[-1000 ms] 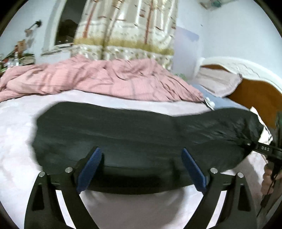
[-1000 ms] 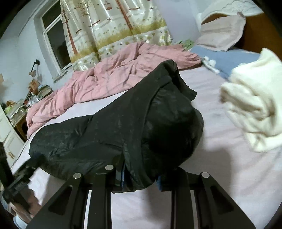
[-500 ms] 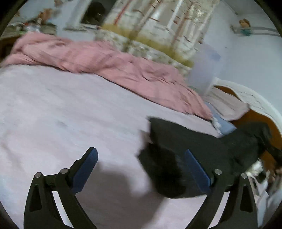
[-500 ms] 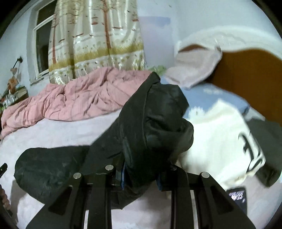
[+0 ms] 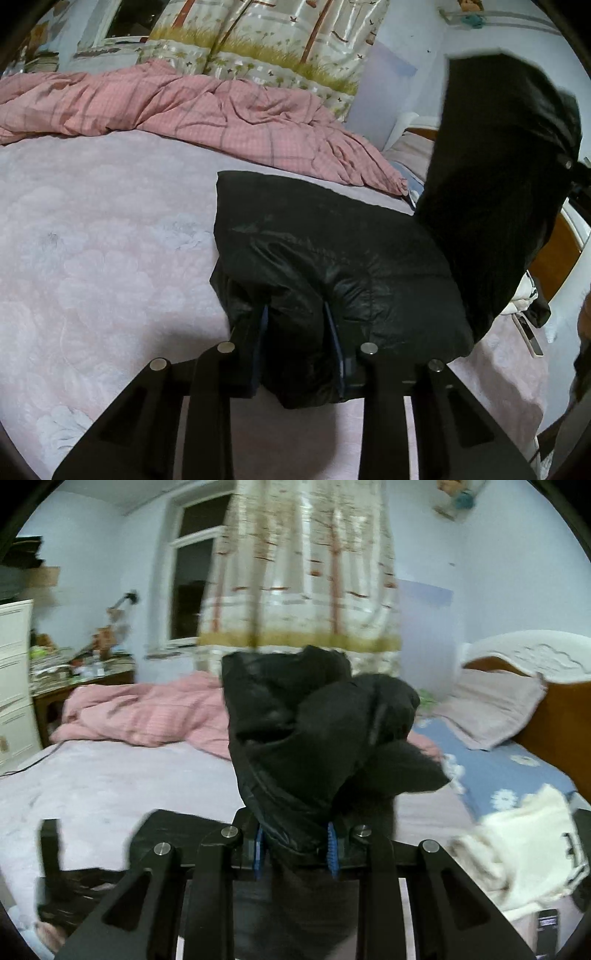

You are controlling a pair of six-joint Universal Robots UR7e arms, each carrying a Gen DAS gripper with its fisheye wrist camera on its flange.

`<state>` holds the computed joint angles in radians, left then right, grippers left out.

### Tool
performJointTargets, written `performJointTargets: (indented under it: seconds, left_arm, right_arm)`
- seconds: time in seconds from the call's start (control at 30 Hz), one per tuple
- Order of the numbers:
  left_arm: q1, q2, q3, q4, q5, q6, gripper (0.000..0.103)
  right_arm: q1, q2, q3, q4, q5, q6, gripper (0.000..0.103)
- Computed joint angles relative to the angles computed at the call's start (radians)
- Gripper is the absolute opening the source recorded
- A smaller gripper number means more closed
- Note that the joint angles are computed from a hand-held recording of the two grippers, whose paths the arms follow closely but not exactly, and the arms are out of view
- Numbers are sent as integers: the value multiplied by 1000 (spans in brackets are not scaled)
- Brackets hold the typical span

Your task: Fold large clothes

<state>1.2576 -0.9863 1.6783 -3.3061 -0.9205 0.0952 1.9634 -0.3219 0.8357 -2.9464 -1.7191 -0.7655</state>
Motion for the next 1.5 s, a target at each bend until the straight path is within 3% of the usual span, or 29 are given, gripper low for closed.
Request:
performJointTargets:
  seconds: [0.23, 0.37, 0.57, 0.73, 0.9, 0.97, 1.03, 1.33, 1.4, 1.5]
  left_arm:
    - [6, -9, 27, -52, -24, 19, 28]
    - [-29, -12, 61, -138, 33, 107, 28]
    - [-93, -33, 112, -351, 148, 249, 28]
    - [-131, -104, 151, -439, 125, 284, 28]
    - [-200, -108, 127, -461, 152, 393, 45]
    - [-226, -92, 93, -418, 165, 424, 63]
    - [-238, -85, 53, -322, 146, 406, 66]
    - [-205, -18, -258, 404, 82, 92, 67]
    - [-192, 3, -303, 478, 69, 64, 65]
    - [-184, 19, -316, 485, 66, 111, 58]
  right_arm:
    - [35, 68, 57, 21, -6, -45, 27]
    - [33, 122, 33, 40, -52, -50, 27]
    - [16, 90, 116, 13, -30, -44, 30]
    - [-3, 37, 181, 33, 18, -9, 36]
    - [-12, 8, 217, 32, 29, -14, 39]
    - [-17, -8, 237, 31, 30, -21, 40]
    - [-22, -20, 260, 11, 34, -29, 41]
    - [-46, -37, 292, -28, 103, 14, 42]
    - [-51, -32, 297, -59, 121, 33, 42]
    - [-61, -20, 306, -133, 148, 86, 43]
